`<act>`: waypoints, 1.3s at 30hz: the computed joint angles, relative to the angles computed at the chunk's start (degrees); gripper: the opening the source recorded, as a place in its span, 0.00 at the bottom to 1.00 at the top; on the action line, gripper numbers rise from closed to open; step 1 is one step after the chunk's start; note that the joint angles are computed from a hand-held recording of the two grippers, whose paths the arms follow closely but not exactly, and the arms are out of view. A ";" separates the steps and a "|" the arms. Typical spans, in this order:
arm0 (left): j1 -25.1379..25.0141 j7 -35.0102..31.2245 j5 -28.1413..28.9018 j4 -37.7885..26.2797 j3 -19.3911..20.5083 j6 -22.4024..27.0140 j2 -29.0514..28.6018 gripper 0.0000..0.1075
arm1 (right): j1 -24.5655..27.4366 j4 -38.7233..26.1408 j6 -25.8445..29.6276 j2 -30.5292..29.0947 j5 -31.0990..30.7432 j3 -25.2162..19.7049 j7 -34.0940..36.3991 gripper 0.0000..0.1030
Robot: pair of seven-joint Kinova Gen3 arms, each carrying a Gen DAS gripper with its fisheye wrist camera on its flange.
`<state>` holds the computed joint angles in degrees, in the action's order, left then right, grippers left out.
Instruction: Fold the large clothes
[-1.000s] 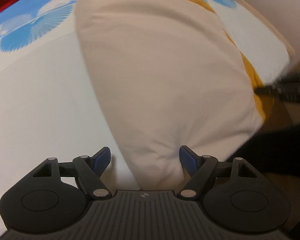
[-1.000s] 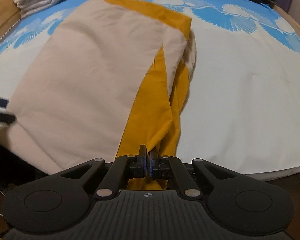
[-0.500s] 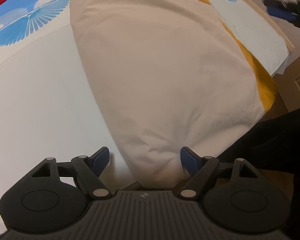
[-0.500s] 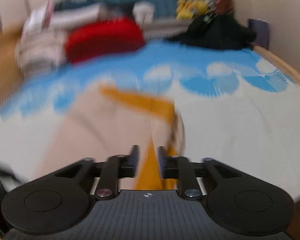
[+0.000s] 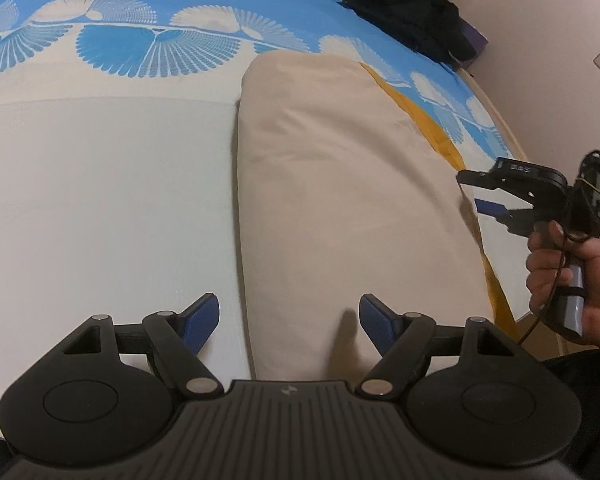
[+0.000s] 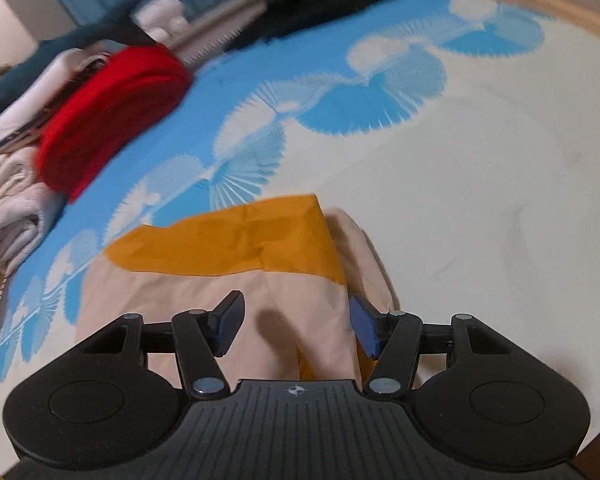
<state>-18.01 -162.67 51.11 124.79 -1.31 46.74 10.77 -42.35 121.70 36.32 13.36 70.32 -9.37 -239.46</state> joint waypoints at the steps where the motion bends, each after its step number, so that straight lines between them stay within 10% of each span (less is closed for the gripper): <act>1: 0.48 0.52 -0.07 0.24 0.18 -0.69 -0.24 0.75 | 0.88 -0.51 -1.39 0.81 -0.51 0.20 0.81 0.49; 3: 0.81 1.58 -0.33 0.27 0.15 -1.10 -0.24 0.75 | 3.39 -2.01 -2.11 2.25 -1.24 -1.62 3.40 0.12; 6: 1.76 4.65 -1.01 0.11 0.36 -1.97 -0.33 0.75 | 4.75 -3.08 -0.18 3.68 -0.28 -3.81 4.06 0.01; 13: 0.64 7.57 0.02 -4.86 0.92 2.73 3.21 0.75 | -2.50 -6.47 5.49 4.99 -13.10 3.65 14.90 0.03; 17: 0.36 11.98 0.27 -10.68 2.16 5.29 8.45 0.76 | -5.44 -3.24 -0.77 2.67 -14.11 8.44 15.10 0.43; 26: 2.10 26.39 -2.91 -22.08 7.16 5.37 21.23 0.81 | 14.35 5.54 -18.30 -0.50 -5.52 -7.23 10.57 0.62; 34: 1.35 26.60 2.39 -21.04 12.44 -1.94 25.26 0.77 | 9.92 4.82 -22.11 0.59 -15.19 0.05 19.10 0.63; 39: 1.33 19.72 4.51 -18.14 15.24 -7.77 21.10 0.41 | 3.46 2.85 -19.99 1.44 -17.45 5.83 23.89 0.26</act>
<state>-16.68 -142.95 55.62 106.65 13.93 38.97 31.87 -38.89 124.55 16.32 14.80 52.87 -3.54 -215.58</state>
